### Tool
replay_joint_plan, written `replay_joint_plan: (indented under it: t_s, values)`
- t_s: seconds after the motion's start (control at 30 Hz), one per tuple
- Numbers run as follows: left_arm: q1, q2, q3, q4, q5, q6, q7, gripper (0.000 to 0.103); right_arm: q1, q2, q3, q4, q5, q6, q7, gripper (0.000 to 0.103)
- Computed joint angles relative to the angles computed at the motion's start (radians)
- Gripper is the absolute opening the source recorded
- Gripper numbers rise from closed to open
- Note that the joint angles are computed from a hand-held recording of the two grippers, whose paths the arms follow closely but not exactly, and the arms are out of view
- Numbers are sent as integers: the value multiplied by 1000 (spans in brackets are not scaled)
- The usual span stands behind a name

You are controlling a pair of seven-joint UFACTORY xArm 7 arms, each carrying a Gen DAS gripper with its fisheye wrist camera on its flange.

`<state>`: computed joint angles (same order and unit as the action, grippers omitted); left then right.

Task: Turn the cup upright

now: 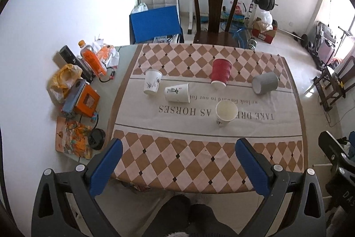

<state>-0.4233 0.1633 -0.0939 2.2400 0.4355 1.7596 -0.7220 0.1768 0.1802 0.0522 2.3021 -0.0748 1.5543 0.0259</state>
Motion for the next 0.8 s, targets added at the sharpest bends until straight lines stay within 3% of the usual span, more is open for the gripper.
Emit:
replay_joint_plan:
  t_s: [0.5, 0.8]
  values:
    - [-45, 32, 10, 88, 31, 37, 2, 103, -1, 97, -14, 225, 8, 110, -37, 103]
    - [-64, 65, 22, 147, 33, 63, 7, 103, -17, 97, -17, 226, 32, 121, -49, 103]
